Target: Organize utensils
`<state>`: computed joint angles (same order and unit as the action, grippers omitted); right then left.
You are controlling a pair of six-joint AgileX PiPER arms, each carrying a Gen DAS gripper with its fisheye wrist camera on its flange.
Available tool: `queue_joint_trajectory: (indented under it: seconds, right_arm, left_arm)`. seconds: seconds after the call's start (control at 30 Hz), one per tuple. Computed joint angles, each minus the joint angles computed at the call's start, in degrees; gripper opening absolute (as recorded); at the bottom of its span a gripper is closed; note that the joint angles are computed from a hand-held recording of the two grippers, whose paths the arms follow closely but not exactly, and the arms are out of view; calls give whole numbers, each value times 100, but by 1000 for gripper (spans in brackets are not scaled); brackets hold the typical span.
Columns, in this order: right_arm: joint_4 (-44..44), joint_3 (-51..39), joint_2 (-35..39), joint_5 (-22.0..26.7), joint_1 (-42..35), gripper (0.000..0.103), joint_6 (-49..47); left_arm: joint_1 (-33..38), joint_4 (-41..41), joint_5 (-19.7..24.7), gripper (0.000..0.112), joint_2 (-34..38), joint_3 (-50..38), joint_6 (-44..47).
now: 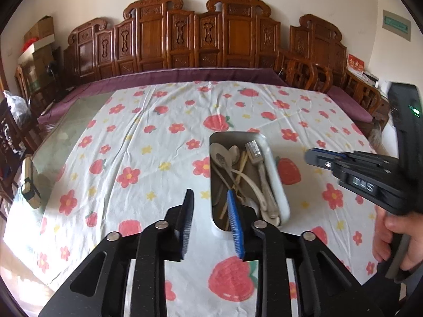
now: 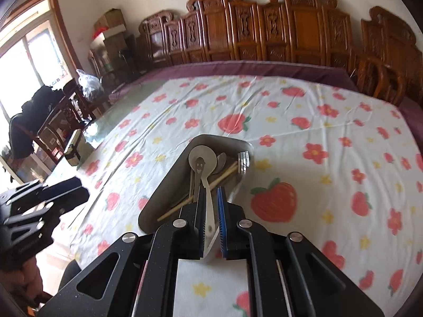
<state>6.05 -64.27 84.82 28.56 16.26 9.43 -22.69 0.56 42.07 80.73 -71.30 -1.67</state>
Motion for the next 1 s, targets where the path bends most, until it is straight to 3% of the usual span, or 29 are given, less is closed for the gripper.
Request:
queue_joint_trajectory:
  seconds: [0.1,0.13,0.27,0.33,0.43,0.47,0.67,0.77,0.93,1.0]
  right_arm:
    - [-360,503,-652,-6,67,12,358]
    - [-479,637,-846,14,95,12,477]
    - [-1045,1124,-1633,131,241,16,1089]
    - [-1360,1323,-2032,272,333,17,1445]
    - [-1984,1537,-2565,532,543,35,2126]
    - [-2226,1585,-2687,601,637,41,2395]
    - [-2645,1702,-3470,1104,839,41,2863]
    - [-3196,1637,-3740,1479,1218,43,3400]
    - [-4646,1416,-4040,2488,2448,67,4692]
    - [-5188,1333,-4088,2966,3021,84,5166]
  left_arm:
    - [-228,166,-14,31,-214,151,-272]
    - [-295,214,-36,39,-285,207,-350]
    - [-649,470,-116,49,-570,420,-752]
    - [-825,617,-137,60,-695,502,-960]
    - [-1090,850,-144,71,-868,594,-1271]
    - [-1168,899,-136,72,-918,609,-1348]
    - [-1613,1361,56,77,-1166,545,-1825]
    - [-1841,1674,203,84,-1280,442,-2080]
    - [-2254,2185,479,94,-1438,199,-2582]
    - [-2433,2380,611,95,-1494,111,-2769]
